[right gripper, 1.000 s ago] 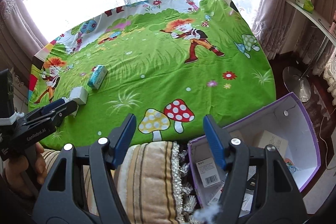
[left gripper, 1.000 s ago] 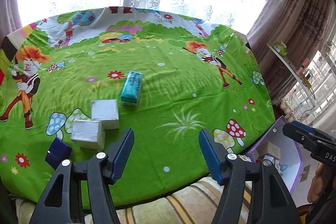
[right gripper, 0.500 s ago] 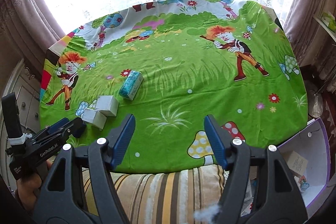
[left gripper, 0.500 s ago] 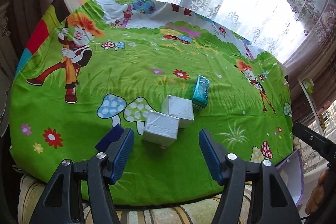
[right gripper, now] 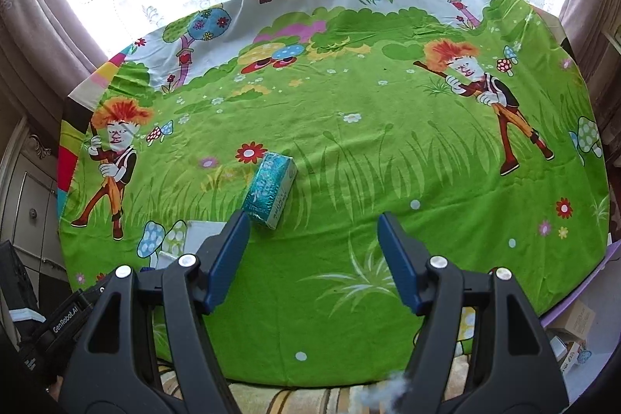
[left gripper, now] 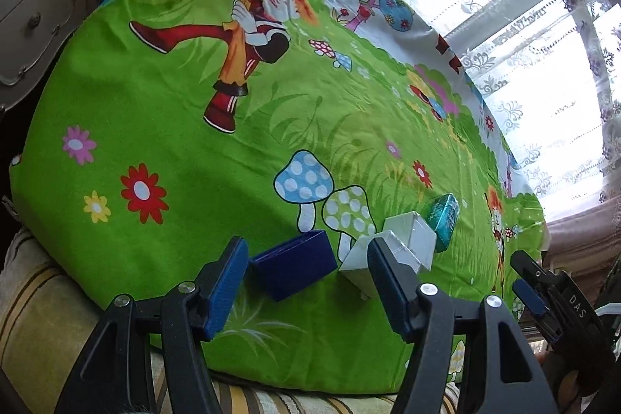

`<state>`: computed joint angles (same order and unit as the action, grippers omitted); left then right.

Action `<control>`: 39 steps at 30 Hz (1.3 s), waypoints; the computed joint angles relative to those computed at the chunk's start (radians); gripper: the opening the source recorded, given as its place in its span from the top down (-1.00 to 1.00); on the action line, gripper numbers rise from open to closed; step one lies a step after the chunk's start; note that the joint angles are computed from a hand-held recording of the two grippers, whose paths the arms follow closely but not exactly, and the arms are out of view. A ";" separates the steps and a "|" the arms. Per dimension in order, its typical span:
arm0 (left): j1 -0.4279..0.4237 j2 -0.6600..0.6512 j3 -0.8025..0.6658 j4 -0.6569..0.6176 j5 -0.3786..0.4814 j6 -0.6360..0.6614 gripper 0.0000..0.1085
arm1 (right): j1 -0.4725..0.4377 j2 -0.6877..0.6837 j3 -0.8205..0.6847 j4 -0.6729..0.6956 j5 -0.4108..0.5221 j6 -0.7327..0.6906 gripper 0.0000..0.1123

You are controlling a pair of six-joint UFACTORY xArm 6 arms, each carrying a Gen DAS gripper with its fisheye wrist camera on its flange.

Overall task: Organize rigid objects
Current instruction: 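Grasp the dark blue box with the left gripper while the right gripper grasps the teal tissue pack, then carry the dark blue box and teal tissue pack over the purple box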

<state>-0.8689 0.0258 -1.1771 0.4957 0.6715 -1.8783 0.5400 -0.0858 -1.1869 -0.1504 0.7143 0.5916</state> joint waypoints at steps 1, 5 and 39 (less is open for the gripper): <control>0.002 0.001 0.004 -0.011 -0.007 -0.006 -0.20 | 0.001 0.027 -0.023 0.010 0.002 -0.005 -0.27; 0.014 0.007 0.018 -0.055 -0.031 -0.031 -0.20 | 0.001 0.128 -0.107 0.051 0.010 -0.020 -0.27; -0.067 0.184 -0.247 0.071 0.251 0.025 -0.02 | 0.019 0.151 -0.006 -0.154 -0.090 0.004 0.34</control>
